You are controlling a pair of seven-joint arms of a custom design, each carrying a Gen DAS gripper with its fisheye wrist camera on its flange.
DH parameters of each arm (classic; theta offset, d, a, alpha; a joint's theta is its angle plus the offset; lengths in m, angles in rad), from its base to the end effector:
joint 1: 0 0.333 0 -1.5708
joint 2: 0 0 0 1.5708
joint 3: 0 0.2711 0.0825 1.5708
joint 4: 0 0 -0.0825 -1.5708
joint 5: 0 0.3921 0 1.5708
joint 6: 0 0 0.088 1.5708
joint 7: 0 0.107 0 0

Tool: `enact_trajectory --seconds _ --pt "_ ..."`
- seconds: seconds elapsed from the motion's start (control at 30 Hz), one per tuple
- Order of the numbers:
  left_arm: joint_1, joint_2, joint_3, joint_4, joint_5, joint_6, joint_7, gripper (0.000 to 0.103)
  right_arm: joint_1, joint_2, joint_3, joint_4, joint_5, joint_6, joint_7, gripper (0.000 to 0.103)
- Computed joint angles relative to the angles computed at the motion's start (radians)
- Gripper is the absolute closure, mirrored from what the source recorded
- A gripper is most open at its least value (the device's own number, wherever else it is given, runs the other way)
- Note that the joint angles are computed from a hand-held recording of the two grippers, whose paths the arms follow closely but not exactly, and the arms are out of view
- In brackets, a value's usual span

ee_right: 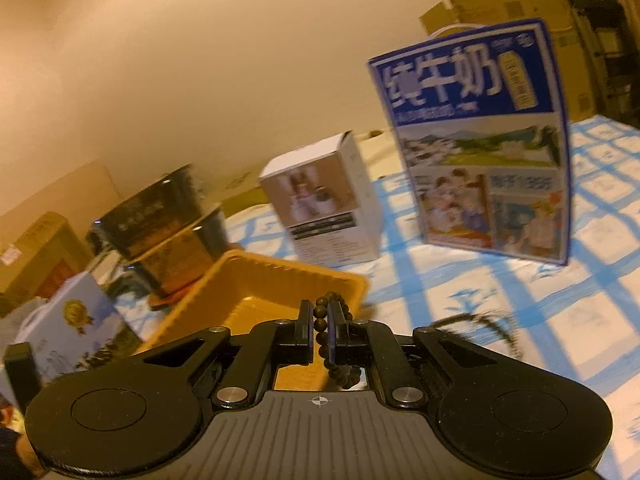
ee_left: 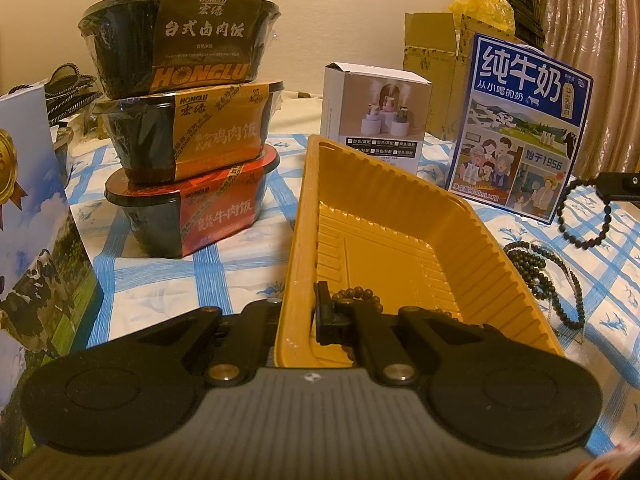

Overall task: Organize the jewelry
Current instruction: 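Carry the brown bead bracelet over the tray and open the right tool, then move the open right tool back over the green bead necklace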

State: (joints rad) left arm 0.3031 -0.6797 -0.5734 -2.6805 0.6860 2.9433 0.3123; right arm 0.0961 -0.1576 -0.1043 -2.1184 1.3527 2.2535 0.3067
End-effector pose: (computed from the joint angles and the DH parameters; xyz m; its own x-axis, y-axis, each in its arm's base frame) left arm 0.4100 -0.1528 0.4448 0.2705 -0.9607 0.0627 -0.5015 -0.1962 -0.8426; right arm 0.5566 0.0205 0.4837 0.6167 -0.6496 -0.4446 -0.5869 -0.0030 -0.8096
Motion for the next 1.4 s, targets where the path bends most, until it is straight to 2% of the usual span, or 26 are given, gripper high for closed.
enact_trajectory --seconds 0.4,0.63,0.83,0.93,1.03,1.1,1.4 --pt "0.008 0.002 -0.001 0.000 0.004 0.008 0.004 0.099 0.042 0.013 0.032 -0.024 -0.053 -0.048 0.026 0.096" --pt "0.007 -0.001 -0.004 -0.001 0.002 0.007 0.002 0.099 0.061 0.046 0.059 -0.010 -0.071 0.004 0.042 0.096" --pt "0.006 0.000 -0.003 0.000 0.002 0.006 0.003 0.099 0.078 0.058 0.075 -0.005 -0.021 0.069 0.028 0.096" --pt "0.007 -0.001 -0.003 0.000 0.002 0.007 0.002 0.099 0.080 0.064 0.074 0.005 -0.005 0.064 0.036 0.096" --pt "0.007 0.001 -0.004 0.001 0.001 0.007 0.003 0.099 0.078 0.060 0.073 0.003 0.009 0.059 0.028 0.086" --pt "0.006 -0.001 -0.003 -0.001 0.002 0.007 0.002 0.099 0.077 0.049 0.070 -0.009 0.010 0.057 0.024 0.074" --pt "0.006 0.000 -0.003 0.000 0.001 0.007 0.001 0.099 0.075 -0.030 0.045 -0.107 -0.048 0.066 0.028 0.072"
